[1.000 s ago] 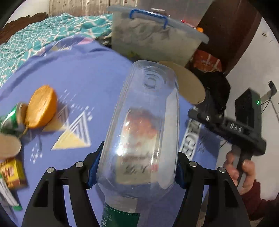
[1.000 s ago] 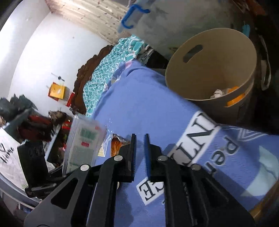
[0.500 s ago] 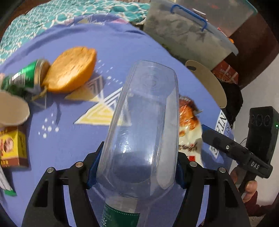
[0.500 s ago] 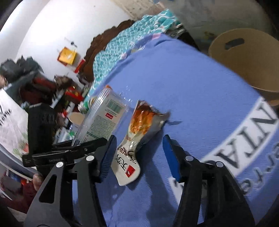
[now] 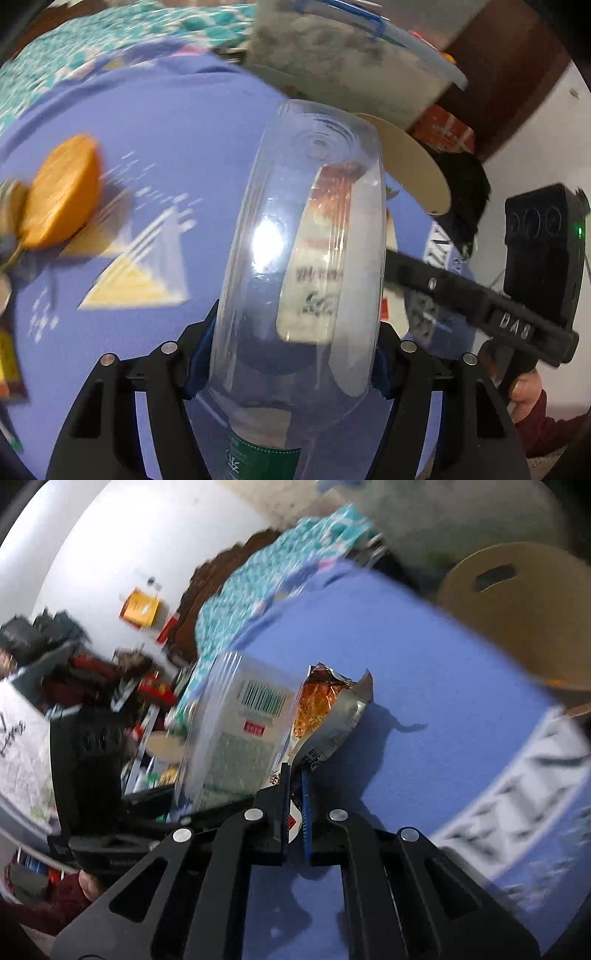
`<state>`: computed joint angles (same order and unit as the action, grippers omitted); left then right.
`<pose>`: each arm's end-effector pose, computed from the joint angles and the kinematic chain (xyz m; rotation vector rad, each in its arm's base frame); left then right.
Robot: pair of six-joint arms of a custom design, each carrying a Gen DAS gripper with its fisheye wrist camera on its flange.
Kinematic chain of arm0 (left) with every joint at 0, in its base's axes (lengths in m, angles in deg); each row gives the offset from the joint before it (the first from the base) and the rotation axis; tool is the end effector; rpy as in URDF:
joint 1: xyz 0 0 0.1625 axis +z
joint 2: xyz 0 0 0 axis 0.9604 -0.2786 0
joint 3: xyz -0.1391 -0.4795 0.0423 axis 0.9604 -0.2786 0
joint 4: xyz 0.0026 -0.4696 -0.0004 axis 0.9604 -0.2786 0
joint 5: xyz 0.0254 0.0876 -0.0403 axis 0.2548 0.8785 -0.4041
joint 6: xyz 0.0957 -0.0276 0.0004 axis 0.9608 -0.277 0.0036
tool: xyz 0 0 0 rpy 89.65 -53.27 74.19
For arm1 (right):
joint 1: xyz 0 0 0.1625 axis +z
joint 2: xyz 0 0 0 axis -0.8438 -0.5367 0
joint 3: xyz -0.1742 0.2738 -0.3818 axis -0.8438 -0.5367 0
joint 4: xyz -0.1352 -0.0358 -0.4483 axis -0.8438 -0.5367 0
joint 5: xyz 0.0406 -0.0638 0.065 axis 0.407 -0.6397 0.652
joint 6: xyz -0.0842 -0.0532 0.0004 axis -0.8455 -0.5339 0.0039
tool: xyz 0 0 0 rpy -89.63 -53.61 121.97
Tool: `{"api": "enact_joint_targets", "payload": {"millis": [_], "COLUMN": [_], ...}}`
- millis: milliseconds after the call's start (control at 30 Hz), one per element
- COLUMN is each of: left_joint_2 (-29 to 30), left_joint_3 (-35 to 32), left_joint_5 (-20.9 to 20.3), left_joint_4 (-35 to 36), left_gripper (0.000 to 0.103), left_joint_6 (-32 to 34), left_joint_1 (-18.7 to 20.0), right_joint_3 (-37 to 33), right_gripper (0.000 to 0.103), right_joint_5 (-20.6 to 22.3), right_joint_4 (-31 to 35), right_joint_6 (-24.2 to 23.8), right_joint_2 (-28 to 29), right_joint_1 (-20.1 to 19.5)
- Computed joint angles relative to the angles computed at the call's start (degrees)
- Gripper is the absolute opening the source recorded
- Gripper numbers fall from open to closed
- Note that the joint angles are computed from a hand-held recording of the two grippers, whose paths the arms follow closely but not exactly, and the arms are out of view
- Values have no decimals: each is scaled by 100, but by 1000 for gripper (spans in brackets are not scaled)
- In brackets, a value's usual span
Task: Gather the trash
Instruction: 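Carry the snack wrapper in the right tool and drop it into the bin, then grasp the white tissue pack with the left tool while the right tool grasps the green can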
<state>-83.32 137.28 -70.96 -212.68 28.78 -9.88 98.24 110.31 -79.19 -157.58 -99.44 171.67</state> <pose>-0.0203 -0.4180 0.2092 0.9984 2.6337 -0.1038 0.2370 -0.2863 -0.0378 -0.0317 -2.8578 1.1418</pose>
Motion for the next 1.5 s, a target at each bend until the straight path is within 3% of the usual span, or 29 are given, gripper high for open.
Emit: {"api": "enact_joint_targets", "payload": {"millis": [67, 233, 400, 500, 533, 567, 600, 633, 733, 867, 1167, 1333, 1500], "left_joint_2": [260, 1058, 1931, 2327, 2381, 2367, 2337, 2276, 1935, 1267, -871, -2288, -2944], "left_joint_3": [-23, -280, -669, -856, -856, -860, -882, -893, -750, -514, 64, -62, -437], "left_joint_5": [-58, -236, -345, -189, -135, -170, -221, -257, -315, -298, 530, 1202, 1598], "left_joint_4": [-113, -351, -648, -930, -1162, -1227, -1197, -1153, -1258, -1131, -409, -129, -605], "left_gripper": [63, 63, 64, 89, 89, 89, 90, 90, 90, 90, 90, 90, 92], "left_joint_6": [18, -112, -331, -513, -536, -541, -565, -635, -664, -711, -405, -32, 191], "left_joint_1": [-186, -534, -877, -1107, -1185, -1224, -1243, -1269, -1281, -1168, -582, 113, 948], "right_joint_3": [310, 980, 1253, 1192, 1224, 1272, 1341, 1430, 1467, 1541, 852, 146, -955], "right_gripper": [8, 8, 11, 17, 34, 70, 83, 84, 82, 81, 80, 80, 80], "right_joint_5": [232, 419, 552, 786, 737, 757, 871, 1000, 1356, 1304, 1562, 1298, 842], "right_joint_4": [-264, -747, -779, -581, -626, -721, -926, -1216, -1494, -1715, -1166, -554, 457], "right_joint_6": [-19, -147, -285, -217, -182, -137, -151, -243, -411, -267, -74, -13, -26], "right_joint_2": [-315, -1194, -1955, -2143, -2201, -2261, -2285, -2285, -2270, -2218, -1491, -800, 166], "right_joint_1": [-61, -638, -1146, -1357, -1430, -1449, -1381, -1296, -1022, -873, 84, 398, 765]}}
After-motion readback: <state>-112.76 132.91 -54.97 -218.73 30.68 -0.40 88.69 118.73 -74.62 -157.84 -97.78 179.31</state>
